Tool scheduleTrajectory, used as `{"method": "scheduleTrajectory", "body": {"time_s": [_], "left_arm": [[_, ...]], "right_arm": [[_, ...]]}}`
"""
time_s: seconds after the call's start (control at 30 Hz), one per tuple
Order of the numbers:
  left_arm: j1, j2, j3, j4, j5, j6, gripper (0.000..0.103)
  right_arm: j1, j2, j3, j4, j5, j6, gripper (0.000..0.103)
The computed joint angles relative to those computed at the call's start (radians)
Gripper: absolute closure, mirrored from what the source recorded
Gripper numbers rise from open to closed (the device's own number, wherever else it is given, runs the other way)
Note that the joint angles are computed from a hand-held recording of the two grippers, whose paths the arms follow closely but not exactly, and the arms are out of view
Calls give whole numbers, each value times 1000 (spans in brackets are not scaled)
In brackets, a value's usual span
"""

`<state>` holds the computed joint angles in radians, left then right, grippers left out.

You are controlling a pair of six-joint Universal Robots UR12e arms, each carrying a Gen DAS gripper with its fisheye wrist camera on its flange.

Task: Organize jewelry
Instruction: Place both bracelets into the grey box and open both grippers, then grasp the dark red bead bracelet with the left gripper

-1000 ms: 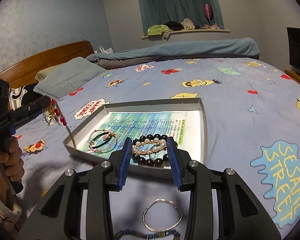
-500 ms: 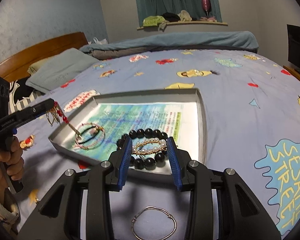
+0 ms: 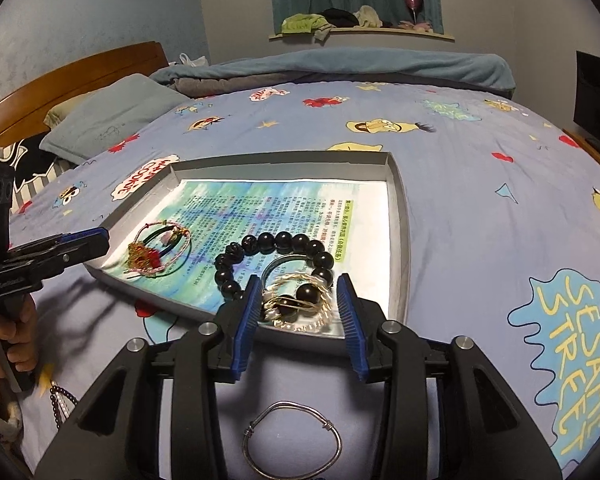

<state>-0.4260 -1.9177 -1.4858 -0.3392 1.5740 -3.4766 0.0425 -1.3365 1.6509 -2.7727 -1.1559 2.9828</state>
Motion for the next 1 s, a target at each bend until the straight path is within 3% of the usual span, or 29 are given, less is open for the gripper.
{"method": "scheduleTrajectory", "body": {"time_s": [0.2,0.57,0.73,1.0], "left_arm": [[-10,28,-35,14,5,36,40],[-23,87,-120,85,-98,73,40],[-28,102,-146,71,-149,107,40],[-47,99,-140,-21,-198,210,47]], "right_arm": [[-17,-21,33,-52,37,13,52],[-52,-90,131,-123,112,10,45],[-63,-111,162,-117,106,2,45],[-87,-155,219,-95,129,-7,41]]}}
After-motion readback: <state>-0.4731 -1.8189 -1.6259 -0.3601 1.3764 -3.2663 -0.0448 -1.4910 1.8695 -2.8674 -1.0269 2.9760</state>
